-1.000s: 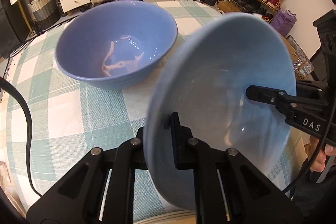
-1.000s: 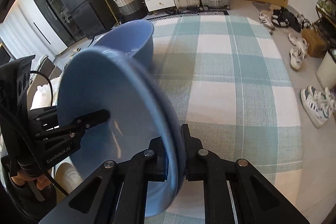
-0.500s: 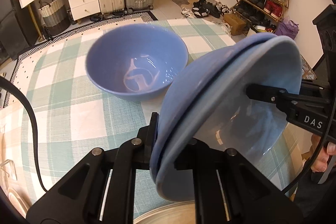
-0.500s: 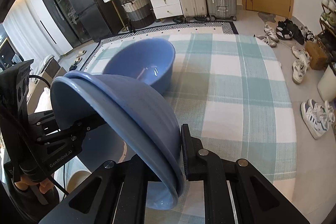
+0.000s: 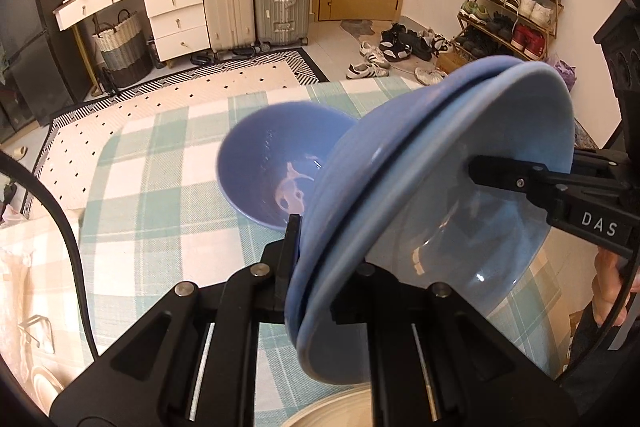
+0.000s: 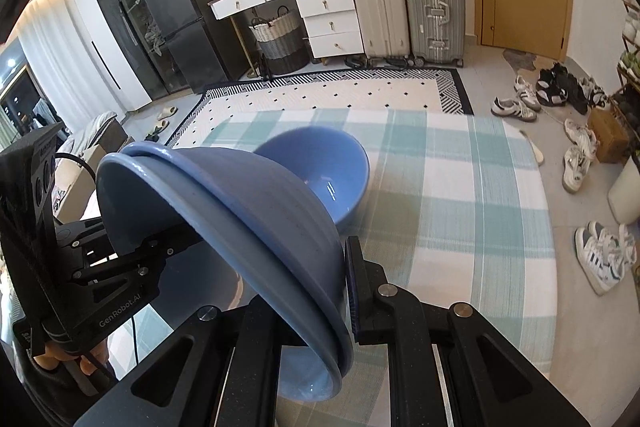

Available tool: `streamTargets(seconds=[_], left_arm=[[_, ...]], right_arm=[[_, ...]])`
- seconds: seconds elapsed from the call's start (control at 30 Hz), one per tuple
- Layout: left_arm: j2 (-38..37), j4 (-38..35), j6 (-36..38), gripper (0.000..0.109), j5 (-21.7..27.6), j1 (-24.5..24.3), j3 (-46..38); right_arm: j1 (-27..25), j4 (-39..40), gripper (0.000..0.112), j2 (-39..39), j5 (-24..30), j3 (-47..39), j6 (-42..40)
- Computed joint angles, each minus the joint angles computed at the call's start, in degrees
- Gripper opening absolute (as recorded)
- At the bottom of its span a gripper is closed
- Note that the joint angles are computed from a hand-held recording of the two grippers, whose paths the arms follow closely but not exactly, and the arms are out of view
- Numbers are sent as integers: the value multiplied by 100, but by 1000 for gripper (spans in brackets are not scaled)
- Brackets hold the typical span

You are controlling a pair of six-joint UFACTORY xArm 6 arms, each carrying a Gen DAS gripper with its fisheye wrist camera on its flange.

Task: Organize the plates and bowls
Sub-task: 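Carry the nested bowls with both tools over the darker blue bowl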

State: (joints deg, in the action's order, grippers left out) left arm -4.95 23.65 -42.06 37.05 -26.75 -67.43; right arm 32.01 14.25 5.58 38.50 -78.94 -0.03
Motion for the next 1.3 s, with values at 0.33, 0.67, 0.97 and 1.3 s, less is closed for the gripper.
streamTargets(seconds=[0.33,0.67,0.97,1.3], left_arm=[[-192,-228,389,8,511,273,-442],[333,-493,897,8,973,562,-1496],[781,-828,1182,8,1127,787,-2022],[1313,-1157,1352,8,1050,952,-2224]], right_arm=[[41,-54,11,731,425,-1259,-26],[-68,17,11,1621,864,-2608,44],[-121,2,11,2521,1362,-3821,107],[-180,6,11,3456,1943,-4891,219]])
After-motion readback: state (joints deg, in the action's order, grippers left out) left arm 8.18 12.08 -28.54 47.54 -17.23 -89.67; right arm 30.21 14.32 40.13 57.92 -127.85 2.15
